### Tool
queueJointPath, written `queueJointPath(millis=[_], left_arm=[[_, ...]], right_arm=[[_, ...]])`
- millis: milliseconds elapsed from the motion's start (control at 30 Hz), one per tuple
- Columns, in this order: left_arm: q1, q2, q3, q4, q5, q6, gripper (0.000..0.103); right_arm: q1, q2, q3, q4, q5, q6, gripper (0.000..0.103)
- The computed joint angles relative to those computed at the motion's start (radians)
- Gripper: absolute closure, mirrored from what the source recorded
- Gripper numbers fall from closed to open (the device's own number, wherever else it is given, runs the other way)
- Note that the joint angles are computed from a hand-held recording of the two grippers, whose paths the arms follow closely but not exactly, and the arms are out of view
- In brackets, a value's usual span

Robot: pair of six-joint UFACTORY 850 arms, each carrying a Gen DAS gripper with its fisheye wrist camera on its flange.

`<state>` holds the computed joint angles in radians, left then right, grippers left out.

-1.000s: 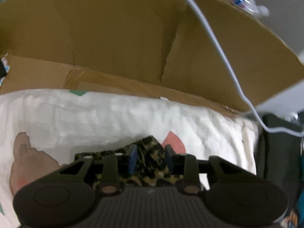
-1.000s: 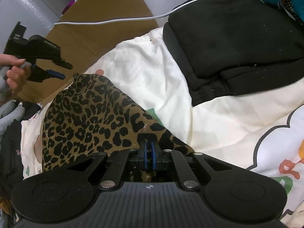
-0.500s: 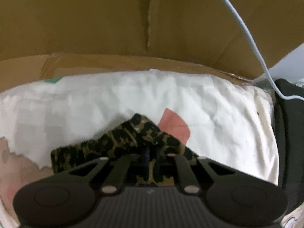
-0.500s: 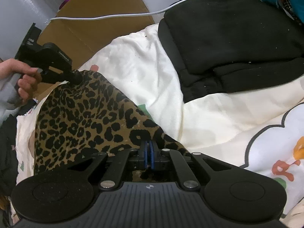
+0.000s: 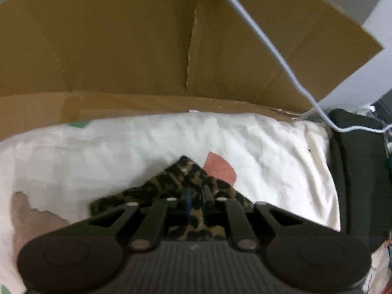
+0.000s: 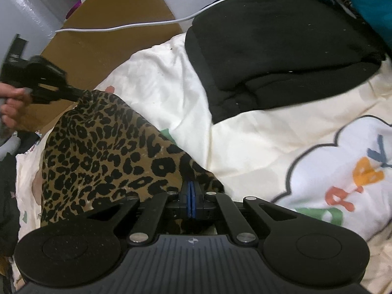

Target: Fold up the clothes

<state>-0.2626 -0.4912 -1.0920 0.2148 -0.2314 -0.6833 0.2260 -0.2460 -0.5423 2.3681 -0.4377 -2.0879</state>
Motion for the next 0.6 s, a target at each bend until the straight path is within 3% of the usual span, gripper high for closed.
queueJointPath(millis=[233, 333, 433, 600], left_arm=[[0.02, 0.082, 0.087, -0.167, -0.008, 0.249, 0.093], [0.019, 0.077, 0.112, -0.168, 0.002, 0.267, 0.092], [0.027, 0.05, 0.121, -0.176, 0.03, 0.24, 0.091], [0.019, -0.018, 0.098, 0.084, 0.042, -0.048, 0.1]], right_arm=[[0.013, 0.031, 0.013, 0.04, 0.008, -0.001, 0.097], [0.028, 0.042, 0.02, 0.076, -0.002, -0.05, 0.098], [0.041, 0.038, 0.017, 0.084, -0.006, -0.068, 0.098], [0.042, 0.002, -0.004, 0.109, 0.024, -0.094, 0.095]])
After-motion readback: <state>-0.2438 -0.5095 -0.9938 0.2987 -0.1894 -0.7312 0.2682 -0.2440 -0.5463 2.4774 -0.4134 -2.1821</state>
